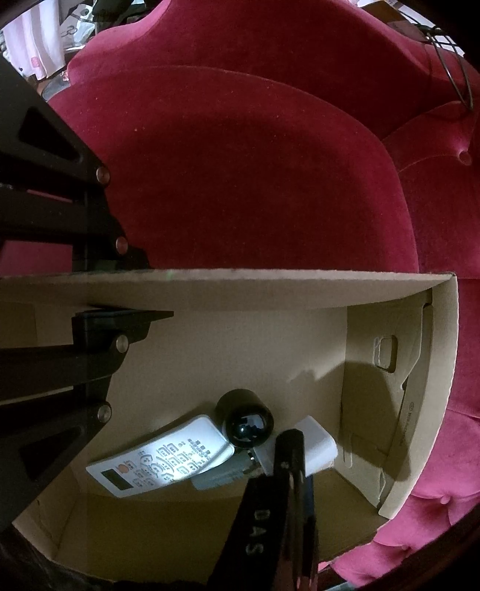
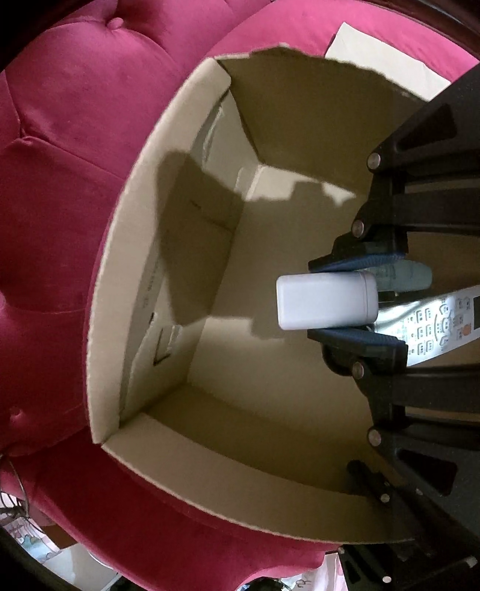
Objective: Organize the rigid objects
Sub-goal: 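Carry the white power bank into the box and open the right gripper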
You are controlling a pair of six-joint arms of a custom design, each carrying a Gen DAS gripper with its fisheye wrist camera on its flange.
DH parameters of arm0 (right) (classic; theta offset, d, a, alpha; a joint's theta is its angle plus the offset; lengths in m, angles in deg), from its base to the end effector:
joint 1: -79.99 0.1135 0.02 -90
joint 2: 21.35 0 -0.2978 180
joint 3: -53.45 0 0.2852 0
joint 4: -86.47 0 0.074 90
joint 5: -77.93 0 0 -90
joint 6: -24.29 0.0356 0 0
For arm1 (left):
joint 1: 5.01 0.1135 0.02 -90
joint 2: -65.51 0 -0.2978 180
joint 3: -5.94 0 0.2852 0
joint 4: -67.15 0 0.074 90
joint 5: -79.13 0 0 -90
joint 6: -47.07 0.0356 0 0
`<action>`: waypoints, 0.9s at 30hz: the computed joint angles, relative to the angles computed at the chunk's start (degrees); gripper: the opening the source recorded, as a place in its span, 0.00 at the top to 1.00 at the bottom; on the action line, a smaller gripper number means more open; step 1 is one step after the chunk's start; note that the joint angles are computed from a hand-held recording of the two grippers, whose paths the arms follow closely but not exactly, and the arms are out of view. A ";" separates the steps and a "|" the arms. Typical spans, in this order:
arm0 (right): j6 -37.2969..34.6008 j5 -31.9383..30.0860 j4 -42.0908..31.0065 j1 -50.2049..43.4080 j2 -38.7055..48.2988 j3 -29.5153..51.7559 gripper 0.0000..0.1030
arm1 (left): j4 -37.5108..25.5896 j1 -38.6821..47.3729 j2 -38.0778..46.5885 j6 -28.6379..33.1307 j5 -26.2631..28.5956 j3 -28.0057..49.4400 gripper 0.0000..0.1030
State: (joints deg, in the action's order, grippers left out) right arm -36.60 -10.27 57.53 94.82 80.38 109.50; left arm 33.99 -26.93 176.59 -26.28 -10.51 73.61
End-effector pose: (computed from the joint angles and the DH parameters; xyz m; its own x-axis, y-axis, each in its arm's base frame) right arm 0.2989 0.0780 0.0954 -0.9349 0.2555 -0.2465 0.2370 0.9661 0.1026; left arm 0.3337 -0.1345 0.0888 -0.7572 0.6135 -0.2243 0.6175 0.7842 0.0607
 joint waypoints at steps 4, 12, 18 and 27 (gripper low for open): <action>0.05 -0.14 0.20 -0.15 1.29 0.74 0.71 | -0.02 -0.06 -0.06 0.00 -0.11 0.01 0.88; -0.60 -0.37 -0.66 -1.18 0.41 0.94 0.70 | -0.15 -0.18 -0.09 -0.20 -0.17 0.06 0.88; -0.61 1.01 -0.56 -0.12 -1.84 0.25 0.61 | 0.08 -0.37 -0.13 -0.45 -0.48 -0.17 0.88; 0.95 2.38 -0.43 0.68 -5.76 -1.66 0.58 | 0.04 -0.63 -0.09 -0.52 -0.81 -0.11 0.88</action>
State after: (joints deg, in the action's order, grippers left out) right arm -35.65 -7.89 57.09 95.50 74.62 107.84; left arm 34.03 -27.56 176.50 -26.80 -11.32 73.50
